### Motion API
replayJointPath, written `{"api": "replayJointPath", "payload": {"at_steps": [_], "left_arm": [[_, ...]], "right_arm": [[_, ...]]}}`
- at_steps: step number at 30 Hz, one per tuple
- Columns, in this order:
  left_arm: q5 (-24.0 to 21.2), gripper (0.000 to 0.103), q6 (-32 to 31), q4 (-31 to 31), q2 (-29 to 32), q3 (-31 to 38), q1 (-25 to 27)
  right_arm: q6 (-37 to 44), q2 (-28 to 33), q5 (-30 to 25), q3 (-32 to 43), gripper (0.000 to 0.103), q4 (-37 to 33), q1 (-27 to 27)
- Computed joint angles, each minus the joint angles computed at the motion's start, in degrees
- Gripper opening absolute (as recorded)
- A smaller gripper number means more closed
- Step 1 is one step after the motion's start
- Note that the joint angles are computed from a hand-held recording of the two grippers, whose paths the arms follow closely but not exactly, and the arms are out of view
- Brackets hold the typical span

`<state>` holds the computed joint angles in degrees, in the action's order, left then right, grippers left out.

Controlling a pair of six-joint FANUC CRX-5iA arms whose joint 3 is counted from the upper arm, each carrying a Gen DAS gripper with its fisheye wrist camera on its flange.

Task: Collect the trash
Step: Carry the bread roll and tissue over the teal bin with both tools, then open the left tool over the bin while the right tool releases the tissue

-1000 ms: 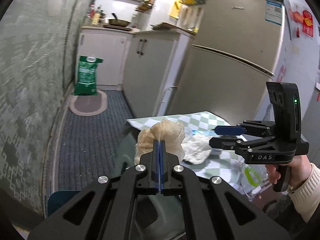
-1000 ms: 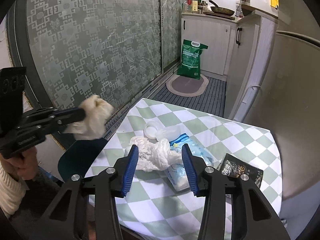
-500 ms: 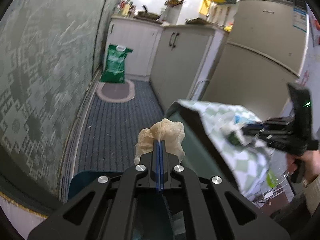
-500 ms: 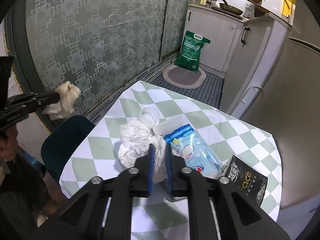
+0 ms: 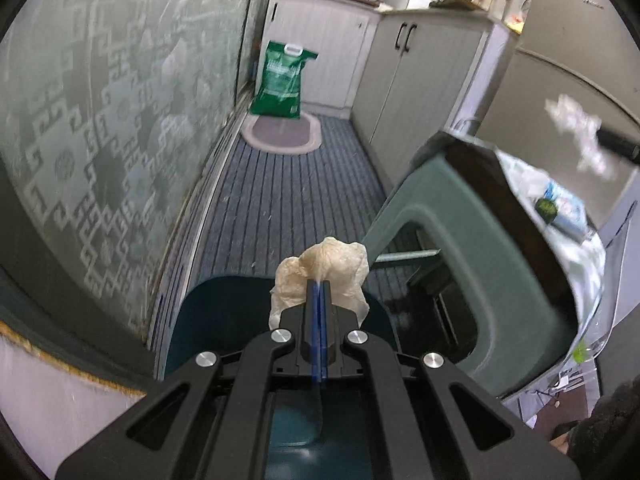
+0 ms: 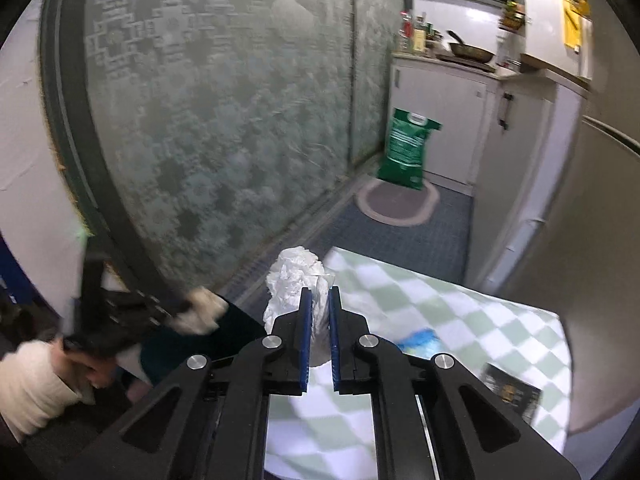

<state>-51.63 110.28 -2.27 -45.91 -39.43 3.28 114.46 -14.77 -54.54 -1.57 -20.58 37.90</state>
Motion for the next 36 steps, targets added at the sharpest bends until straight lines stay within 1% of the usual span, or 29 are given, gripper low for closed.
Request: {"api": "replayJointPath", "payload": {"at_steps": [2,5,7,14,19,20,21,23,24,25,30,33,36], "left_arm": [[-1.3,0.001,2.38,-1.62,0.84,0.12,-1.95],[-2.95,0.001,2.38,-1.34,1.02,-1.16,-1.63],[-3.4,0.001,0.08,0.69,0.58,-2.81,0.64],[-5.82,0.001,-9.13,7.34,-0.97,-8.21,8.79],[-7.33,0.002,-13.13,9.09,-1.24,-10.15,11.8],[-7.71,0.003,-14.75,10.2,-1.25,-10.72,12.83],[-7.69,0.008,-15.63,10.48,-1.3,-11.05,13.44],[-7.23,0.012,-14.88,8.9,-1.52,-10.73,12.39],[-7.14,0.021,-14.93,8.75,-1.7,-10.7,12.22],[-7.04,0.024,-15.58,9.16,-2.19,-10.97,12.54],[-7.23,0.026,-16.39,8.52,-3.89,-10.84,13.89],[-7.46,0.036,-16.32,7.69,-6.15,-10.47,14.74],[-7.66,0.036,-17.2,7.86,-8.65,-10.19,16.04]], "right_arm": [[-0.93,-0.2,0.62,-0.2,0.008,1.42,2.43],[-2.22,-0.46,0.96,-0.38,0.008,2.09,5.32],[-2.67,-0.44,0.72,-0.36,0.008,2.08,6.71],[-8.4,1.81,0.45,-1.41,0.008,7.17,14.0],[-11.35,3.59,-0.05,-2.09,0.008,10.1,17.72],[-12.02,3.92,-0.2,-2.21,0.008,10.74,18.45],[-12.42,4.23,-0.4,-2.25,0.008,11.05,18.94],[-13.37,4.86,-0.83,-2.39,0.008,11.84,19.9],[-13.85,5.18,-1.02,-2.49,0.008,12.35,20.38],[-14.35,5.51,-1.2,-2.65,0.008,12.93,20.87],[-15.98,7.02,-1.28,-3.05,0.008,14.63,22.19],[-16.84,7.69,-1.38,-3.36,0.008,15.25,22.51],[-17.7,8.21,-1.36,-3.72,0.008,15.0,22.57]]}}
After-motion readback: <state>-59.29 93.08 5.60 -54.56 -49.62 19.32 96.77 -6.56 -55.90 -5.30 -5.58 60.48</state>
